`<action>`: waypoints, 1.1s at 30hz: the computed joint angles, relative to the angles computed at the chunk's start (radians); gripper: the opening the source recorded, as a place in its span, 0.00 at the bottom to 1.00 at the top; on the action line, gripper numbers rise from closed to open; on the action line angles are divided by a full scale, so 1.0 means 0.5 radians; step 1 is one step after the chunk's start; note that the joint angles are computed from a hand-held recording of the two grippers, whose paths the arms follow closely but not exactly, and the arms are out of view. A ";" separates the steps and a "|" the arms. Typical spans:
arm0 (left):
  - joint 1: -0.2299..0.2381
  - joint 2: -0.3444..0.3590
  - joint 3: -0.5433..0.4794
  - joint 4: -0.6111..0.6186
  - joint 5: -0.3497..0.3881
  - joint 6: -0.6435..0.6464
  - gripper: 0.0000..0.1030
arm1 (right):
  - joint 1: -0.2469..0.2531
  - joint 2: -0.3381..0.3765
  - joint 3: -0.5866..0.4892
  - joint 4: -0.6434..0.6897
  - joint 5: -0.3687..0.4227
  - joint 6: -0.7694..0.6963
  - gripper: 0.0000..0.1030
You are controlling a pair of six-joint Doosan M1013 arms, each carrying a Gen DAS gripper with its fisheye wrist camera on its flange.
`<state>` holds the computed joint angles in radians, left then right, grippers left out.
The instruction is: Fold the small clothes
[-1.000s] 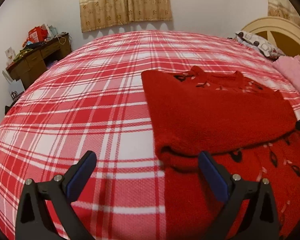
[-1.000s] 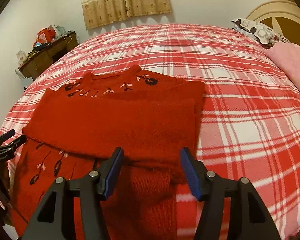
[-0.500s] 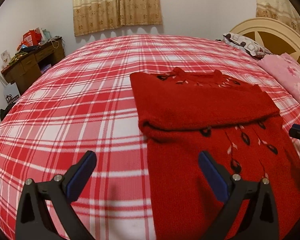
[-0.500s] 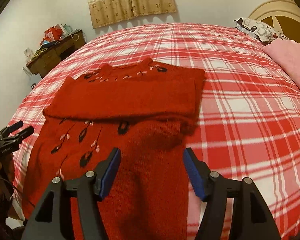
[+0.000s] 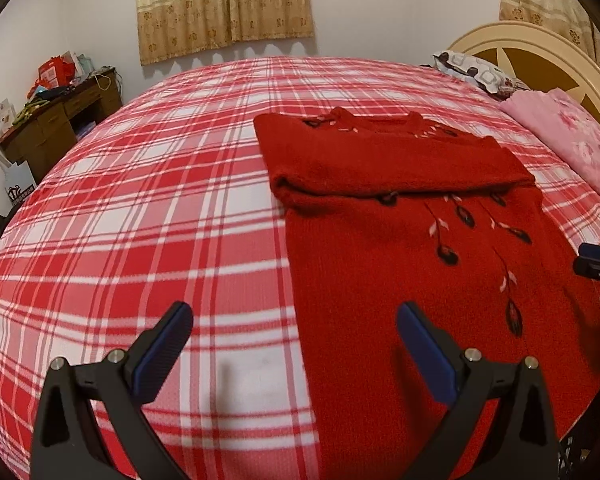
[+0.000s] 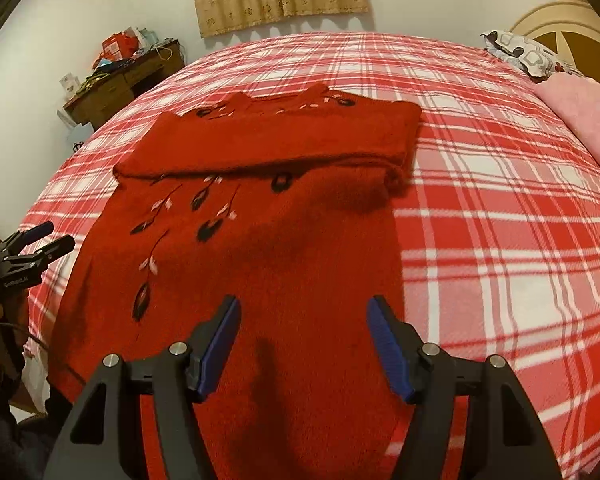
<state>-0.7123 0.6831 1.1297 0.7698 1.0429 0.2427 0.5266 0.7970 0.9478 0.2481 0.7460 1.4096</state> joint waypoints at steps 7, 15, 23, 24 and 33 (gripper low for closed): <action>-0.035 -0.028 0.047 -0.001 -0.013 0.001 1.00 | 0.012 -0.054 0.119 0.035 -0.032 -0.015 0.65; -0.076 -0.063 0.126 -0.075 -0.066 0.002 1.00 | 0.010 -0.118 0.252 0.020 -0.099 0.029 0.65; -0.097 -0.105 0.210 -0.202 -0.104 -0.057 0.98 | 0.003 -0.171 0.352 0.037 -0.159 0.043 0.65; -0.100 -0.111 0.220 -0.232 -0.111 -0.064 0.95 | 0.003 -0.180 0.369 0.064 -0.166 0.021 0.65; -0.118 -0.184 0.326 -0.401 -0.330 -0.146 0.69 | 0.003 -0.235 0.473 0.179 -0.235 -0.080 0.65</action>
